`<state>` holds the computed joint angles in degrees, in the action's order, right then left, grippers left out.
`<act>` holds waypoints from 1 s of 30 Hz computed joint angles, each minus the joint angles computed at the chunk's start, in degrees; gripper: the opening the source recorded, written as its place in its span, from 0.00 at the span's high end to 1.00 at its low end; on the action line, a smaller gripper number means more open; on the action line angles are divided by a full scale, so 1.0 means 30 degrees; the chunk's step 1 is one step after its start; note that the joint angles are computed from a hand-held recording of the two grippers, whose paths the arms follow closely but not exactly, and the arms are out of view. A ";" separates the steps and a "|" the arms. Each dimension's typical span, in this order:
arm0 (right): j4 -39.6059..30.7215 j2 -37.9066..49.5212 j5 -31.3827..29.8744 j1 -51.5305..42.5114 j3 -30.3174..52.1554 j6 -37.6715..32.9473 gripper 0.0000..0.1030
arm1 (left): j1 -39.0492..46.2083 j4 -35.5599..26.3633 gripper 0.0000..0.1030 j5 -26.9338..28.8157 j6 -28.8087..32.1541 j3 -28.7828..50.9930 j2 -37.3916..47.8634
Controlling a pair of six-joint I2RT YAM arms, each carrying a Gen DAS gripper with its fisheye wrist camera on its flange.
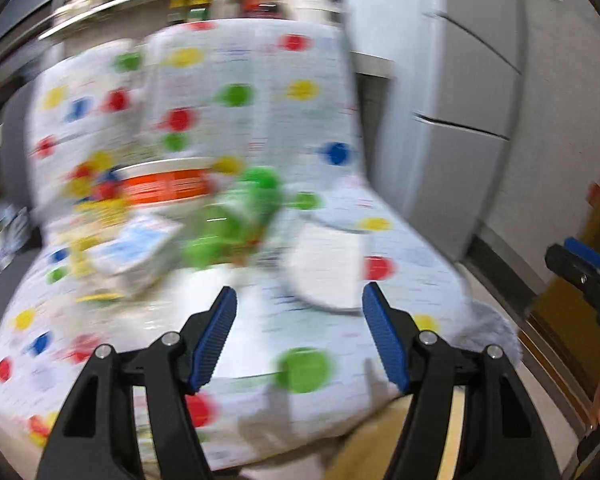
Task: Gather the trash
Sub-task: 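Return to the chair and grasp the white gray-edged cloth with the right tool, then grasp the white milk carton with the left tool while the right tool lifts the cloth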
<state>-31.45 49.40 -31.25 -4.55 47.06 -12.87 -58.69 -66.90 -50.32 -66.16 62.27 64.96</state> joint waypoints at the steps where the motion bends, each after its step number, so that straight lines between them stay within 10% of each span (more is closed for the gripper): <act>1: 0.0236 -0.0012 0.0983 0.1707 0.0014 0.0595 0.31 | 0.0045 -0.1502 0.38 -0.0339 -0.1030 -0.0140 -0.0691; 8: 0.1758 0.2606 0.7079 1.1142 0.0779 0.3981 0.31 | 0.1916 -0.4895 0.38 -0.0752 -0.2548 -0.1664 -0.4645; 24: 0.6545 1.3222 1.3504 1.6389 0.3390 0.4757 0.34 | 1.1111 0.0146 0.38 0.3457 0.6359 -0.6182 -1.1184; 30: 0.6871 1.3621 1.4934 1.6596 0.3294 0.3844 0.73 | 1.0925 -0.0458 0.38 0.3510 0.6147 -0.6165 -1.1659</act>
<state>-10.84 90.26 13.55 45.24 56.95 -1.34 -25.91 -68.27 -39.79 -47.72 43.77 29.98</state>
